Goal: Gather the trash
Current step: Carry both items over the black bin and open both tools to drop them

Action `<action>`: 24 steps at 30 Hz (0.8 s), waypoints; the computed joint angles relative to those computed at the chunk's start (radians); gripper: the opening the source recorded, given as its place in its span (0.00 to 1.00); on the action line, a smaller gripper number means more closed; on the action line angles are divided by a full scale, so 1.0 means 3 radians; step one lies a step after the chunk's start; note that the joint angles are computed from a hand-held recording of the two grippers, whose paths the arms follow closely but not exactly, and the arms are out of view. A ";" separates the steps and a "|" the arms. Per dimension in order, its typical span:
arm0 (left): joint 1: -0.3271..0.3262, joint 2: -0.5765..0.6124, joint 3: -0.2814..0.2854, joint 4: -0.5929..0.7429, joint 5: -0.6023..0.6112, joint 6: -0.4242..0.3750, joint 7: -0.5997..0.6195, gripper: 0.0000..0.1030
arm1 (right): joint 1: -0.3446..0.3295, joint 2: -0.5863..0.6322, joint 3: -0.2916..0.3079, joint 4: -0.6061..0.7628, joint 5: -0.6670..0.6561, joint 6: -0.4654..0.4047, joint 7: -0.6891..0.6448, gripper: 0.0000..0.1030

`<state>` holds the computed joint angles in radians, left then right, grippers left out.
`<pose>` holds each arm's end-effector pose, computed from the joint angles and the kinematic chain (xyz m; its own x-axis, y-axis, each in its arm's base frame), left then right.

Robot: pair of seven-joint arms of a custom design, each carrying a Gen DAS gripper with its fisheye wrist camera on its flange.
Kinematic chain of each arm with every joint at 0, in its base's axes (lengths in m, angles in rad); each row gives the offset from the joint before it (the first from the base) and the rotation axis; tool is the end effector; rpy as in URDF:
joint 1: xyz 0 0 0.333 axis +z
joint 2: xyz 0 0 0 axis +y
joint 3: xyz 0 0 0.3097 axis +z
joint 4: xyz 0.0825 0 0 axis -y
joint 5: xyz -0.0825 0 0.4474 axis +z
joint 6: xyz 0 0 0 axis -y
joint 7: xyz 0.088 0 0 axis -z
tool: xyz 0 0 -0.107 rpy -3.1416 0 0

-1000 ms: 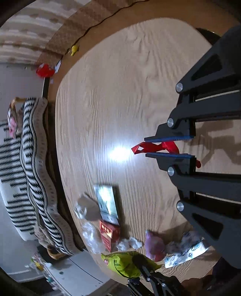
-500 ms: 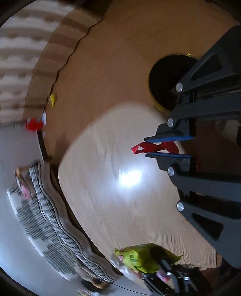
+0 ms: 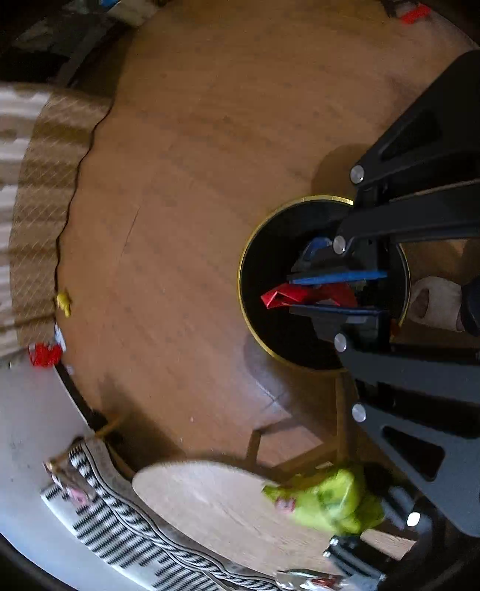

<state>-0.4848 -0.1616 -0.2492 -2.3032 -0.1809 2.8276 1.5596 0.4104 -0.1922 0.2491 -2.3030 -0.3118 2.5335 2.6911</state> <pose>0.4413 -0.3896 0.4493 -0.5796 -0.8062 0.1187 -0.6765 0.3949 -0.6216 0.4491 0.3550 0.4280 -0.1866 -0.9640 -0.1895 -0.8656 0.2526 -0.4324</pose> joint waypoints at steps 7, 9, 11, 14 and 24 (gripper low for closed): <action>0.0109 0.0608 -0.0163 0.0384 0.0084 -0.0084 -0.0084 0.50 | -0.0069 -0.0112 -0.0031 -0.0144 0.0077 0.0015 -0.0016 0.11; 0.0149 0.0738 -0.0213 0.0459 0.0102 -0.0094 -0.0097 0.50 | -0.0085 -0.0132 -0.0027 -0.0172 0.0094 0.0011 -0.0031 0.11; 0.0175 0.0876 -0.0249 0.0560 0.0211 -0.0121 -0.0188 0.50 | -0.0097 -0.0115 -0.0026 -0.0163 0.0101 0.0002 -0.0039 0.11; 0.0235 0.1034 -0.0312 0.0691 0.0230 -0.0156 -0.0183 0.50 | -0.0104 -0.0146 -0.0021 -0.0204 0.0114 0.0002 -0.0021 0.11; 0.0351 0.1215 -0.0467 0.0817 0.0277 -0.0138 -0.0132 0.57 | -0.0138 -0.0120 -0.0022 -0.0206 0.0118 -0.0008 0.0011 0.11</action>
